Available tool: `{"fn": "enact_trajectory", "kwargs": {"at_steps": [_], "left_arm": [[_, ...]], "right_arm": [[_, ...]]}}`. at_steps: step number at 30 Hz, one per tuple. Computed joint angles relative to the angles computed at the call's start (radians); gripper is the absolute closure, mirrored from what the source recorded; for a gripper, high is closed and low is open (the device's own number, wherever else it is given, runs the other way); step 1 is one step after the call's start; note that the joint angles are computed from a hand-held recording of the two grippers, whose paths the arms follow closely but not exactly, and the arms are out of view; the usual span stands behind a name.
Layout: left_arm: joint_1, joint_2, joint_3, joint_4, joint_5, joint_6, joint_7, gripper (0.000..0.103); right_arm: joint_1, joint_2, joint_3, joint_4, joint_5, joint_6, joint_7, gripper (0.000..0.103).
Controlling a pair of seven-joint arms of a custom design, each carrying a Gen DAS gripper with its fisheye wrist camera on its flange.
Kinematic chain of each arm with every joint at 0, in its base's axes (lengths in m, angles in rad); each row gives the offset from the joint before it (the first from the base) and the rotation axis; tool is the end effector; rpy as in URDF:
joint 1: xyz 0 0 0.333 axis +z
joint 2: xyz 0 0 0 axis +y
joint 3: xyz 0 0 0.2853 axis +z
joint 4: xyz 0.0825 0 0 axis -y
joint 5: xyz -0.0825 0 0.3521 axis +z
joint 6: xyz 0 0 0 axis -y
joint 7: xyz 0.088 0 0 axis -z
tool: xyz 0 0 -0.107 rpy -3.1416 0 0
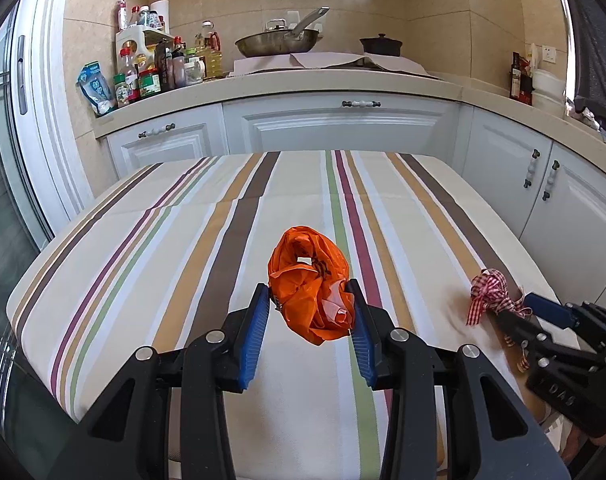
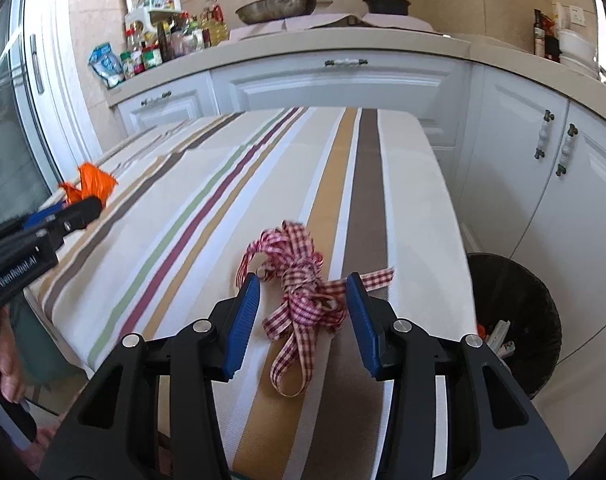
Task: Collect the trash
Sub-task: 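Lift the orange bag and checked ribbon above the table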
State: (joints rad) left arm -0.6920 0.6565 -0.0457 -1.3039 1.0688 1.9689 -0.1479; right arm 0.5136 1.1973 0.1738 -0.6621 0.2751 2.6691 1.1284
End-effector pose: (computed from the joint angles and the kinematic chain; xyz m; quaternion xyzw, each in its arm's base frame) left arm 0.5595 -0.4215 0.3747 -0.7749 0.4352 -0.2004 0.4123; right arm 0.6700 0.4273 0.3308 -0.8318 0.3585 -0.1180 0.4070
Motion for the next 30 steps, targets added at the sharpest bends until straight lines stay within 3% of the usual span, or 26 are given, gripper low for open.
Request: {"fn": "enact_trajectory", "kwargs": {"at_steps": [4,7,22,30], "left_arm": [[0.009,-0.002,-0.004,-0.008,-0.013,0.018,0.001,0.064],[0.01,-0.002,-0.003,-0.009,-0.015,0.021,0.001,0.064],[0.001,0.025,0.009,0.038,0.001,0.048,0.029,0.064],[-0.017,0.119,0.039,0.193,0.003,0.088,0.112,0.064]], "right_arm": [[-0.003,-0.004,0.001,-0.018,0.0,0.004,-0.009,0.079],[-0.005,-0.026,-0.002,-0.059,0.003,0.031,-0.016,0.083],[-0.051,-0.149,0.025,-0.251,0.049,0.22,-0.045,0.084],[-0.067,-0.195,-0.01,-0.318,0.043,0.308,0.006,0.084]]}}
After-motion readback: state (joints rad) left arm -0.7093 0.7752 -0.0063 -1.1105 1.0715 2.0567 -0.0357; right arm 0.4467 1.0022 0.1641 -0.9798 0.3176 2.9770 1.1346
